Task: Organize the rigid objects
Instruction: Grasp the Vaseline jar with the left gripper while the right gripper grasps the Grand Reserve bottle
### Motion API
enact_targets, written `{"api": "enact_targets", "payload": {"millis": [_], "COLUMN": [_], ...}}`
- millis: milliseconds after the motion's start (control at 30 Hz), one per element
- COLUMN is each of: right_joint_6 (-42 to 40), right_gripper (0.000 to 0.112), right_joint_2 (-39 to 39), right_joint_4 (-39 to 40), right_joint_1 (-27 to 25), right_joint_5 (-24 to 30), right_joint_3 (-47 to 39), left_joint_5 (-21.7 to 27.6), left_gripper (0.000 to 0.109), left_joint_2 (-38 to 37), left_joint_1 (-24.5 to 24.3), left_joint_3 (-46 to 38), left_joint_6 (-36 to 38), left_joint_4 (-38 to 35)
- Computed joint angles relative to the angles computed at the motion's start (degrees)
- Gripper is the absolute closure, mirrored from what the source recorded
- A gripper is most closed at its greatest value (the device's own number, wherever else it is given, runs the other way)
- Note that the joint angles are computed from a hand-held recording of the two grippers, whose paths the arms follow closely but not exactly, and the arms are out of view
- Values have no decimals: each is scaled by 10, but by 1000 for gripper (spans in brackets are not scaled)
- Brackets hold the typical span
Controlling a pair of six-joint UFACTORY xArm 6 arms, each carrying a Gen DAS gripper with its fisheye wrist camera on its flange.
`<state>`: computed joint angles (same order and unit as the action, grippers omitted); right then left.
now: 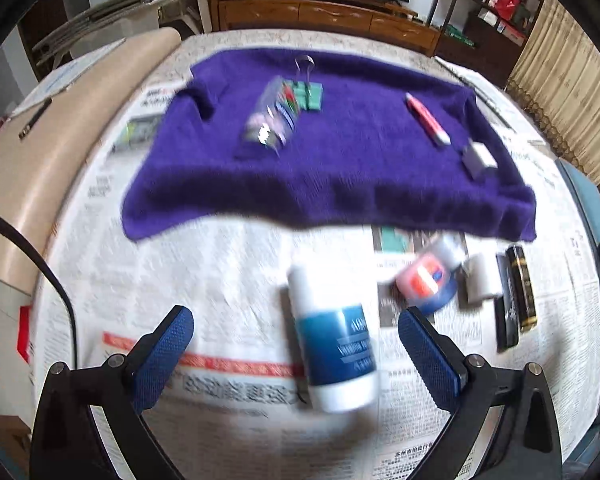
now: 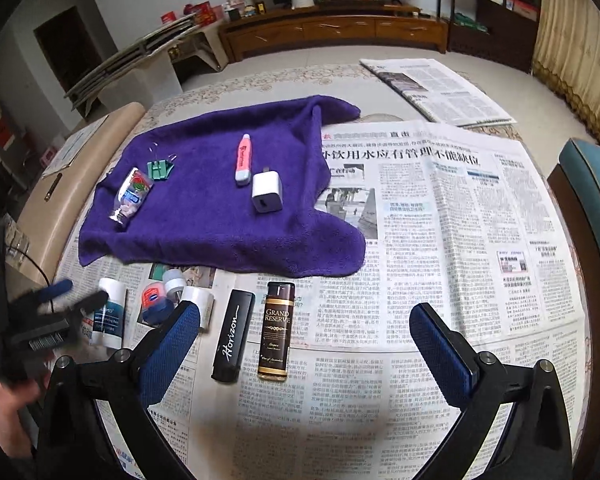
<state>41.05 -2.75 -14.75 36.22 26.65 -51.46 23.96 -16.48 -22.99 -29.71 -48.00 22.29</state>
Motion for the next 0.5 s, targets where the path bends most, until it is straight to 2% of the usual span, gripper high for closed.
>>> {"api": "enact_targets", "payload": {"millis": [233,367,433,500], "right_joint_6": [15,18,16,20], "right_gripper": [10,10,10,10], "right_joint_2": [-25,-39,-48,-57], "right_joint_4": [13,15,25,28], "right_joint_1": [-12,-20,-25,-28], "right_joint_5": [-25,-28,-33,-42], "right_joint_3": [20,32,38,46], "left_joint_5": [26,16,25,24], "left_gripper": [9,21,25,37], "left_joint_2": [19,14,14,12], "left_joint_1": [-26,-25,-30,-31], "left_joint_3": [-6,6,3,4], "left_joint_6": [-133,-156,-177,-191], "left_joint_4": [98,102,130,150]}}
